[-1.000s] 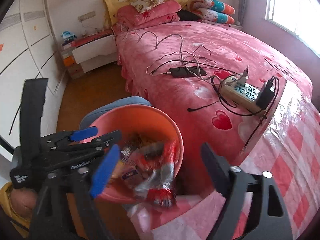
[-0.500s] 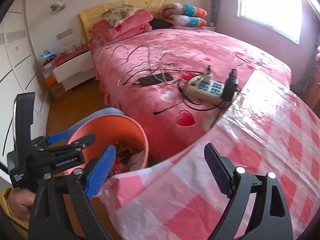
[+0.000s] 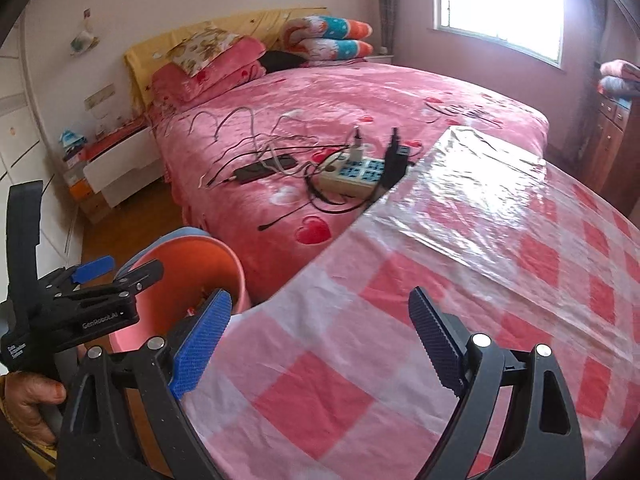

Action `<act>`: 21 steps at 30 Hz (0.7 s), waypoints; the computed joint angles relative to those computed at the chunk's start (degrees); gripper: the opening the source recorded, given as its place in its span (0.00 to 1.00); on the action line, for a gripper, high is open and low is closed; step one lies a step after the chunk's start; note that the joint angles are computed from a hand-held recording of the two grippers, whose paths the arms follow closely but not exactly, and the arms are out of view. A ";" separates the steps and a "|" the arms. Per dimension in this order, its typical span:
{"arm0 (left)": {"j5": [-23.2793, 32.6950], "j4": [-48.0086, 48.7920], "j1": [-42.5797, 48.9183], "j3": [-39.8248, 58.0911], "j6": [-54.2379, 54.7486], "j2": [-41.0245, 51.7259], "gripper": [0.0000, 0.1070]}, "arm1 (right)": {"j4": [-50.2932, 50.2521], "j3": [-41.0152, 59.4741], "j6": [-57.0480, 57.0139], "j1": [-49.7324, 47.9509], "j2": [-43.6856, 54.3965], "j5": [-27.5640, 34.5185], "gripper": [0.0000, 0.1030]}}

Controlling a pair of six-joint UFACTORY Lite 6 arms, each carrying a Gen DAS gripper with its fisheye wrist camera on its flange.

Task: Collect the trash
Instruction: 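Move both tools back over the now empty table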

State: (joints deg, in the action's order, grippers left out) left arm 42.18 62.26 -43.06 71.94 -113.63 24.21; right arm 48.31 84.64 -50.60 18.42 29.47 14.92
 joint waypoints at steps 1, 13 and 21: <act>0.77 -0.40 -0.52 1.23 0.94 0.48 0.89 | 1.34 -1.04 -1.26 -0.46 -0.88 -0.18 0.87; 7.55 -4.15 -5.73 17.66 10.24 8.74 0.90 | 22.69 -12.51 -23.68 -9.18 -10.01 0.33 0.90; 11.20 -7.38 -8.58 33.42 18.42 17.45 0.91 | 33.37 -16.66 -35.25 -16.31 -13.42 2.67 0.90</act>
State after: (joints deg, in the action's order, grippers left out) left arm 53.38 54.88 -51.64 105.36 -95.21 41.66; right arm 81.68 67.98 -85.85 2.12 16.04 17.59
